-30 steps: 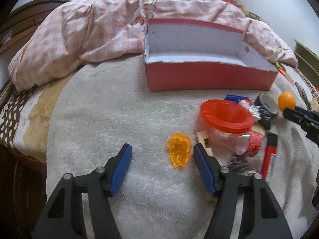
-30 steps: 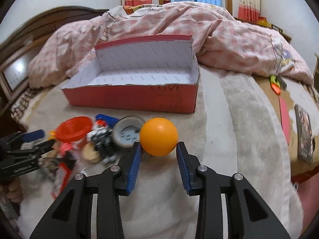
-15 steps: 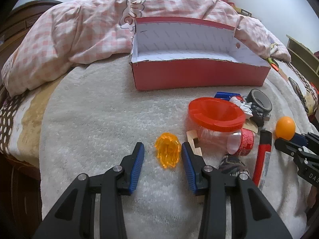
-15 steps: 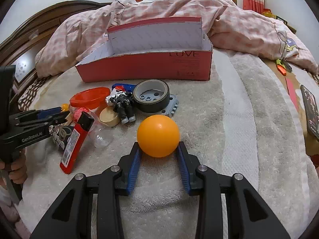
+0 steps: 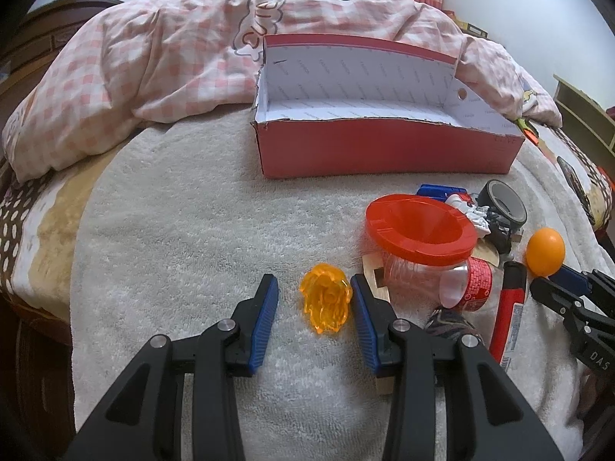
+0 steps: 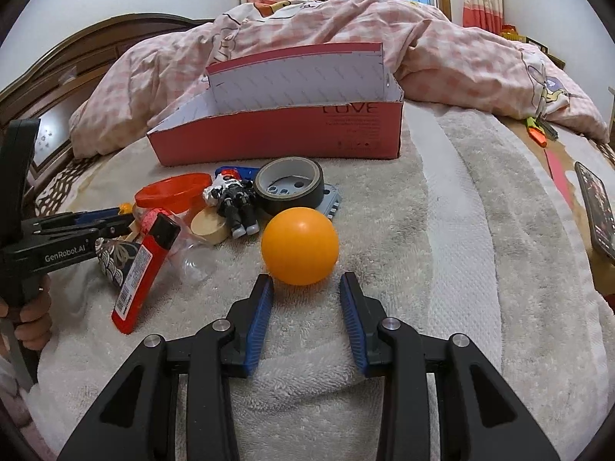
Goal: Organize objects
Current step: 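Close left gripper on orange piece and lift while right gripper lifts the ball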
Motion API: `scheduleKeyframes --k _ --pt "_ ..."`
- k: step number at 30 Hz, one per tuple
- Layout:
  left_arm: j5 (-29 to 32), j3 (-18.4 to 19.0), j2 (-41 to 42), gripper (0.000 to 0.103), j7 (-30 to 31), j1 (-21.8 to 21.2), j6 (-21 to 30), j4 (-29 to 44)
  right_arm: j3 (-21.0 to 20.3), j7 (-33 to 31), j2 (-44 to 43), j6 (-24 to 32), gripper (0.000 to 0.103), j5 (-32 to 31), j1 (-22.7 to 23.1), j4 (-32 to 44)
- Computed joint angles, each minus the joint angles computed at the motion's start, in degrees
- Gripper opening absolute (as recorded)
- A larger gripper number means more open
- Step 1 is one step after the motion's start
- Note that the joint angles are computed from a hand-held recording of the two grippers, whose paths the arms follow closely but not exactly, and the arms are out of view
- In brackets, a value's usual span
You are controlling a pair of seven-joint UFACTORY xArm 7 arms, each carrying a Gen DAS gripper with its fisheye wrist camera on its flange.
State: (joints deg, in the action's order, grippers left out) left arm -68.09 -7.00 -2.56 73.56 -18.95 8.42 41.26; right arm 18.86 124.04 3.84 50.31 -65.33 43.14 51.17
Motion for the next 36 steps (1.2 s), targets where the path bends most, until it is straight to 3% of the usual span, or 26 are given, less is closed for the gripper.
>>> scheduleKeyframes --k 1,3,8,17,19,20,23,29,36 --pt "0.48 0.03 -0.09 0.039 -0.54 0.09 0.27 -0.03 -0.08 0.42 -0.14 -0.67 0.042 -0.56 -0.08 -0.25" --pt "0.96 0.18 -0.37 0.024 -1.21 0.23 0.86 -0.09 -0.13 0.28 -0.04 -1.55 0.05 -1.24 -0.23 -0.25" --pt "-1.86 1.05 -1.37 0.024 0.67 0.65 3.17 0.07 -0.18 -4.57 2.05 0.78 0.058 0.78 0.52 2.44" --pt "-10.11 0.91 -4.32 0.024 10.64 -1.63 -0.55 -1.65 -0.81 -5.7 0.43 0.9 0.058 1.28 0.12 2.57" --pt "-10.39 1.0 -4.53 0.024 11.1 -1.84 -0.64 -1.82 -0.92 -6.56 0.6 0.67 0.049 1.1 -0.27 2.88" --pt "-10.13 1.04 -4.7 0.024 10.76 -1.84 -0.61 -1.97 -1.06 -6.47 0.49 0.03 0.041 0.84 -0.52 2.7" --pt "-8.38 1.41 -5.24 0.024 8.82 -1.74 -0.02 -2.32 -1.09 -3.09 -0.82 -2.15 0.041 -0.82 -1.14 1.29" --pt "-4.05 2.14 -7.0 0.024 4.12 -2.16 1.5 -3.23 0.34 -2.58 -3.3 -0.91 0.04 -0.74 -1.46 1.34" --pt "-0.8 3.11 -7.92 0.024 1.14 -4.29 3.03 -0.82 0.67 -10.63 -5.63 -0.52 0.04 1.3 -3.6 3.55"
